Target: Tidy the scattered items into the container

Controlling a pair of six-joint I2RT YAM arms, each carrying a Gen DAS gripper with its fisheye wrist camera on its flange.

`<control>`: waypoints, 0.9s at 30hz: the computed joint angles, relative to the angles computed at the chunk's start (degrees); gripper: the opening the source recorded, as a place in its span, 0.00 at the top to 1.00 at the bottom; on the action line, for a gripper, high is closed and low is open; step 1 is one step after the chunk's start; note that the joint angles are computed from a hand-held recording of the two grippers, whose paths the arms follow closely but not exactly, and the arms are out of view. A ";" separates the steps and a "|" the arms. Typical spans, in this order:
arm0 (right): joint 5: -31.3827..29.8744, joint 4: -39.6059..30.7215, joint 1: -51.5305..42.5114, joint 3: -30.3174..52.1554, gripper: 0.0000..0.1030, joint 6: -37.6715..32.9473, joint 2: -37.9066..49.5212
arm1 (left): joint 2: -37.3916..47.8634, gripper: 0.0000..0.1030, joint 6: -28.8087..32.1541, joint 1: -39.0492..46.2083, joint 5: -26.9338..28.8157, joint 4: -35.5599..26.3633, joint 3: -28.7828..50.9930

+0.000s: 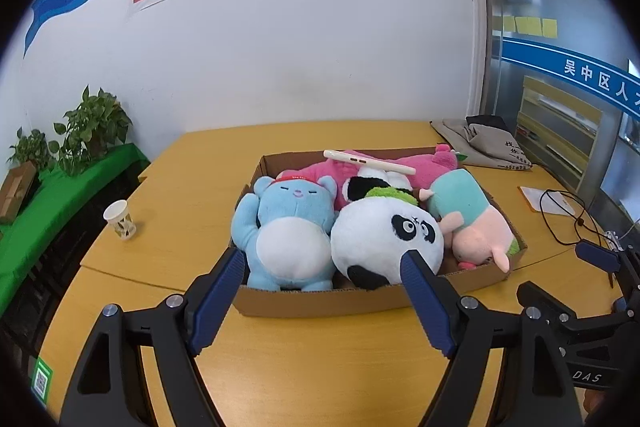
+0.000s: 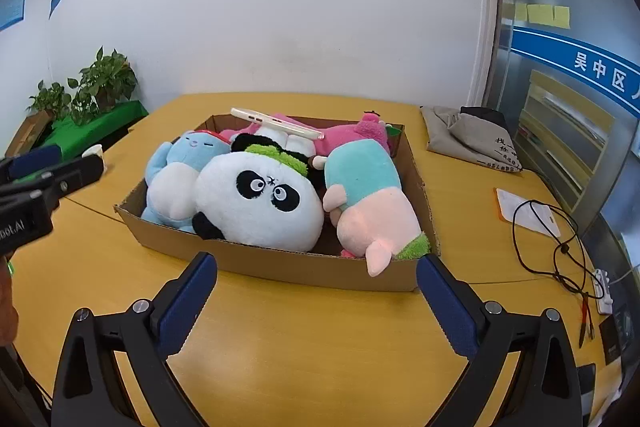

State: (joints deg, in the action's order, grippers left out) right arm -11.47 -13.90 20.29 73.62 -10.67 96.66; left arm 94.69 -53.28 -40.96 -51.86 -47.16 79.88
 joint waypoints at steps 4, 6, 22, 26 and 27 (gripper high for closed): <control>-0.03 0.22 -0.06 -1.70 0.01 0.40 -2.28 | 0.46 0.22 -3.18 -1.55 -1.11 -3.16 0.71; 0.24 0.49 0.11 -2.09 0.01 0.76 -2.87 | 0.59 0.22 -4.63 -2.28 -1.50 -4.33 0.85; 2.68 0.37 0.64 -3.66 0.01 1.40 -2.85 | 0.40 0.22 -5.89 -2.23 2.81 -0.66 -3.19; 3.15 0.55 1.15 -4.00 0.01 0.84 -3.08 | 0.03 0.22 -6.09 -1.83 4.31 -0.34 -4.22; 3.34 0.68 1.33 -4.07 0.01 0.67 -3.16 | -0.16 0.22 -5.70 -1.81 4.46 0.02 -4.61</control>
State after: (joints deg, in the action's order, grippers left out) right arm -8.12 -13.22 21.62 69.55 -9.99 93.50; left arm 94.52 -58.98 -42.77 -47.40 -47.15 75.27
